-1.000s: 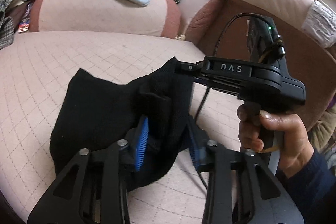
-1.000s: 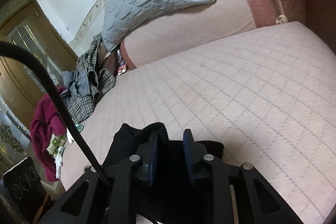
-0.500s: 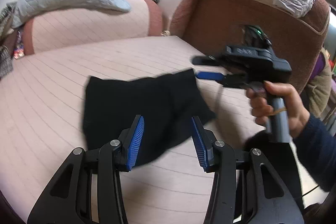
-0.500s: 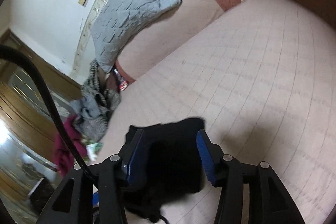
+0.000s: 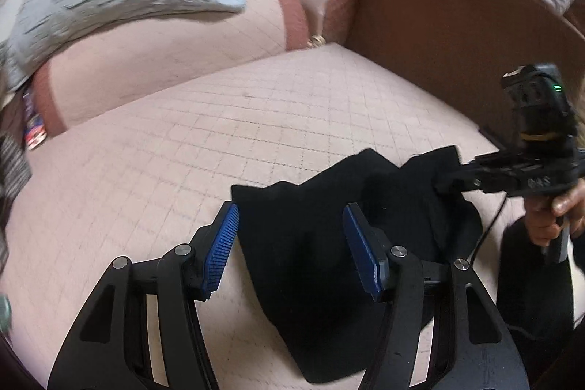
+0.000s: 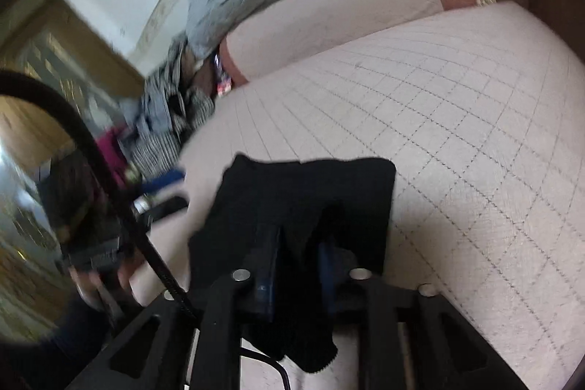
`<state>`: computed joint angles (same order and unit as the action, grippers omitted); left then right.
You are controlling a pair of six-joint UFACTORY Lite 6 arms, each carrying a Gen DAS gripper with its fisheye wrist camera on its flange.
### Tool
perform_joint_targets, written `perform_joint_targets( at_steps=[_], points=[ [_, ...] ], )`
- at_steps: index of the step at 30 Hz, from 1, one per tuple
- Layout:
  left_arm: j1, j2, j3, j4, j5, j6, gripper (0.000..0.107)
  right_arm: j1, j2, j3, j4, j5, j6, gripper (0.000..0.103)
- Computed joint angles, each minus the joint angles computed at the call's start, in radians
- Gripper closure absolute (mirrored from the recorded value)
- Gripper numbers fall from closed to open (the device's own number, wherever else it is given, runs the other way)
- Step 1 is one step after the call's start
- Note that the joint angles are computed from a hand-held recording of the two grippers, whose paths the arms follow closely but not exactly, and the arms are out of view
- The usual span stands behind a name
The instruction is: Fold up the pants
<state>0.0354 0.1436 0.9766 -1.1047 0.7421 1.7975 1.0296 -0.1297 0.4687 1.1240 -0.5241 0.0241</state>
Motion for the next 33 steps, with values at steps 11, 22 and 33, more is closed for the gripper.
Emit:
perform_joint_targets(
  at_steps=[11,22,33],
  points=[
    [-0.137,0.231,0.233,0.185,-0.031,-0.038,0.047,0.086,-0.04,-0.035,0.108,-0.037,-0.086,0.052],
    [-0.14,0.305,0.263,0.146,-0.05,0.078,0.058,0.081,0.069,0.074,0.175,-0.06,-0.199,0.091],
    [-0.05,0.342,0.284,0.001,-0.113,0.071,0.092,-0.089,0.134,0.258,0.394,0.018,-0.653,0.093]
  ],
)
